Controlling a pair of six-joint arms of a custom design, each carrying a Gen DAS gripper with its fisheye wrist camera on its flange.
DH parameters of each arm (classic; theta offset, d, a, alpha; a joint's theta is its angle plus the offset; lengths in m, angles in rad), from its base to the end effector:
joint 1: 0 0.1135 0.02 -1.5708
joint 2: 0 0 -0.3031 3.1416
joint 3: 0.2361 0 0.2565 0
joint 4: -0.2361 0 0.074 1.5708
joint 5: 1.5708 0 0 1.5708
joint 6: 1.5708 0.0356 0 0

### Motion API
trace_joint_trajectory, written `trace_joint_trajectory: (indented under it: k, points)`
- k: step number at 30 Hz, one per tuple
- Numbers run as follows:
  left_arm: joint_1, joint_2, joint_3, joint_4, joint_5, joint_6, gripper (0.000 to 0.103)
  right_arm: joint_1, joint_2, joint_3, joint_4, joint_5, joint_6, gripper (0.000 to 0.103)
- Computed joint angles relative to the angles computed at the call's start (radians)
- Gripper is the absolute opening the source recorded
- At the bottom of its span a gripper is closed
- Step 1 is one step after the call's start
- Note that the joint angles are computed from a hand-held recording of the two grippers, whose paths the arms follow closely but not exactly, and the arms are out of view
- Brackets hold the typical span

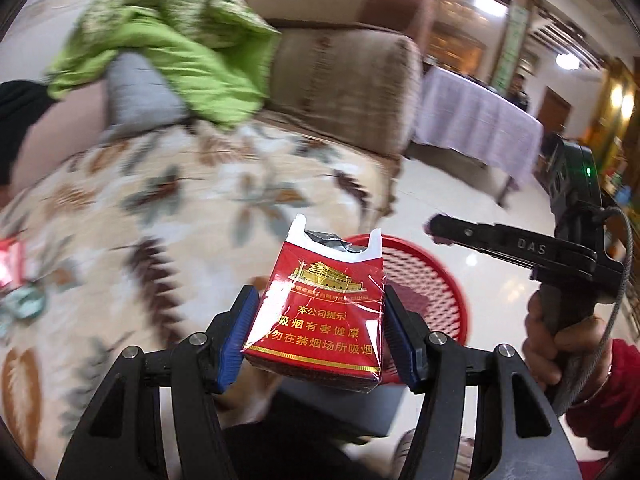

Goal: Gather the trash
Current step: 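Carry both items over the red basket and open both tools to drop them, then move both open tools back to the remaining trash on the bed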

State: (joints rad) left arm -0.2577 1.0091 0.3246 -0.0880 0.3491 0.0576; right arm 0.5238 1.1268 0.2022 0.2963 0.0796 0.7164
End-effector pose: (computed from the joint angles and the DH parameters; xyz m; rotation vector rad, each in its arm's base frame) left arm 0.1581 -0.0543 0.1838 0.5378 2.2776 -0.5078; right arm 0.1542 0.0858 0.1599 0.2633 2.2481 0.5967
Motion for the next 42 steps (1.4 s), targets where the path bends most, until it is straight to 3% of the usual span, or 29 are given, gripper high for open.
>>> trace_joint_trajectory:
  k: [3,4,5,6,7,12,18,22,27,30,33,38,42]
  points:
    - [-0.188,0.142,0.032,0.114,-0.09,-0.109,0.061,-0.085,-0.059,-0.028,-0.013,-0.035,-0.012,0.029]
    - [-0.229,0.182,0.047,0.131,-0.101,-0.133,0.066,-0.114,-0.056,-0.033,-0.005,-0.062,-0.019,0.03]
    - [-0.255,0.228,0.067,0.131,-0.102,-0.139,0.071,-0.139,-0.059,-0.036,-0.009,-0.078,-0.02,0.033]
    - [-0.286,0.28,0.095,0.117,-0.118,-0.143,0.072,-0.154,-0.071,-0.039,-0.021,-0.078,-0.012,0.045]
    - [-0.297,0.291,0.099,0.111,-0.133,-0.148,0.072,-0.158,-0.069,-0.04,-0.012,-0.078,-0.008,0.055]
    - [-0.229,0.214,0.053,0.1,-0.125,-0.133,0.072,-0.174,-0.063,-0.043,0.012,-0.095,-0.016,0.056]
    - [0.077,-0.004,0.007,-0.042,-0.046,0.008,0.073,-0.026,0.093,0.018,0.123,-0.078,0.008,0.056]
    - [0.42,-0.097,-0.008,-0.156,0.078,0.211,0.073,0.149,0.272,0.128,0.178,-0.038,0.004,0.056]
    - [0.9,-0.02,0.009,-0.207,0.258,0.528,0.073,0.305,0.461,0.306,0.171,-0.028,-0.036,0.057]
    - [1.12,0.148,0.038,-0.112,0.312,0.625,0.073,0.362,0.554,0.434,0.125,-0.034,-0.068,0.062]
    - [1.276,0.346,0.091,0.055,0.319,0.609,0.073,0.432,0.669,0.612,0.046,-0.021,-0.121,0.069]
    - [1.389,0.627,0.199,0.306,0.249,0.494,0.073,0.515,0.871,0.931,-0.102,0.033,-0.244,0.075]
    - [1.441,0.738,0.318,0.306,0.231,0.408,0.073,0.543,1.063,1.258,-0.268,0.06,-0.343,0.075]
